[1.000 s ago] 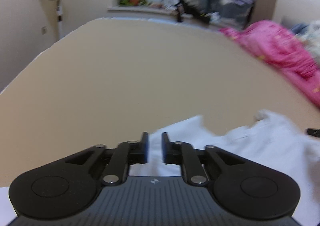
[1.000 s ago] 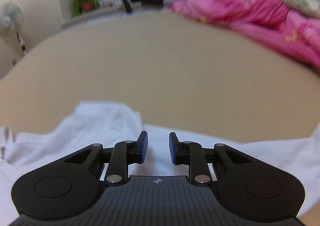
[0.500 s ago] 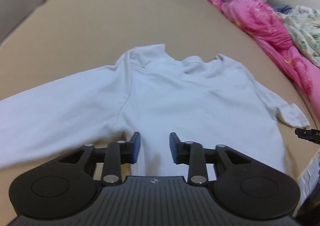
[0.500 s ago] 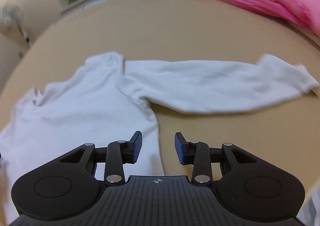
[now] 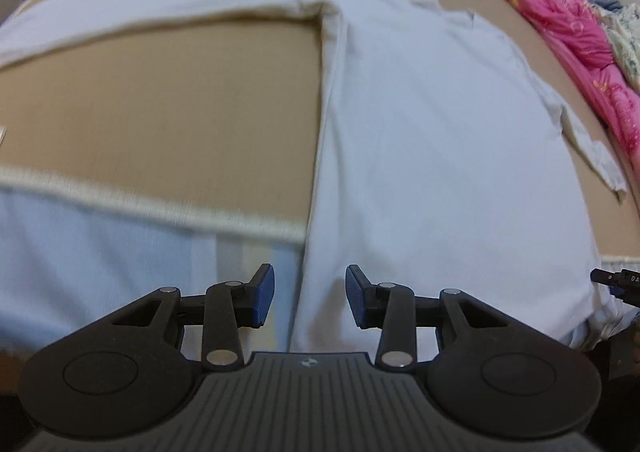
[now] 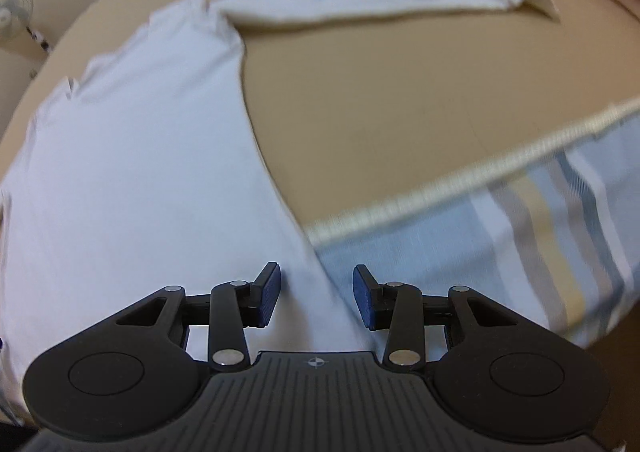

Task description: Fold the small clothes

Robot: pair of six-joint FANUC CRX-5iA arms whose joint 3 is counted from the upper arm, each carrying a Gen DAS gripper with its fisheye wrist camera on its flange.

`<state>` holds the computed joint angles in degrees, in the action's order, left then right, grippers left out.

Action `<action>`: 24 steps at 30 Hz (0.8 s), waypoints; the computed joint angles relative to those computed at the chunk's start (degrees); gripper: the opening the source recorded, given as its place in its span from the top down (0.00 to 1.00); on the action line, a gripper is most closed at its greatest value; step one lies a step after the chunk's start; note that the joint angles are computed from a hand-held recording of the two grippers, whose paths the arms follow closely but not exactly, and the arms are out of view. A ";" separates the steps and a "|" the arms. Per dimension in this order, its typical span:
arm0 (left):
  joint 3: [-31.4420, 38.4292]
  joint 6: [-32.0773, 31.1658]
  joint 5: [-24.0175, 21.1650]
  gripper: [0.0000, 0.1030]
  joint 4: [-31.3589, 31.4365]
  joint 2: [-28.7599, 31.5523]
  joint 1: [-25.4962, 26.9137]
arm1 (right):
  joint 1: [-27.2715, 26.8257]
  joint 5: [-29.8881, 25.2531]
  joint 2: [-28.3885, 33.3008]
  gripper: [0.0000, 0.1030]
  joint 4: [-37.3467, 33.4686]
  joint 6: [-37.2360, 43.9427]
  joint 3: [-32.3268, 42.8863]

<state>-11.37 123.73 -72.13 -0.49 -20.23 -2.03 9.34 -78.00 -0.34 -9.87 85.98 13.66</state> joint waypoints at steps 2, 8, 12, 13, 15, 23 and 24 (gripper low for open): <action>-0.29 0.94 -2.22 0.66 -0.25 -0.59 -0.46 | 0.73 1.12 -1.04 0.59 0.85 0.94 -1.82; 3.18 3.55 -4.61 0.98 -6.47 -0.81 -5.58 | -0.27 2.32 -3.40 0.94 -0.98 1.15 -3.01; 2.63 7.07 -4.65 0.98 -8.11 -6.12 -5.10 | -4.27 2.23 -6.01 0.95 -6.74 -0.12 -1.35; 2.73 7.53 -5.95 0.99 -8.64 -6.36 -5.23 | -4.53 1.87 -6.49 0.95 -6.66 -0.26 -1.57; 3.77 7.73 -8.97 0.99 -9.73 -4.60 -5.96 | -3.48 0.50 -6.49 0.94 -4.77 -0.64 -2.33; 3.27 4.38 2.61 0.72 -8.99 -4.83 -8.66 | 1.10 11.51 -10.08 0.63 0.43 -0.47 -8.03; 2.95 2.90 3.15 0.66 -6.99 -3.84 -8.32 | 0.32 9.55 -8.96 0.62 -2.41 1.60 -6.49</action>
<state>-8.42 126.63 -68.98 -7.48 -24.07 -10.36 9.66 -68.45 -9.30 -12.28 87.58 7.16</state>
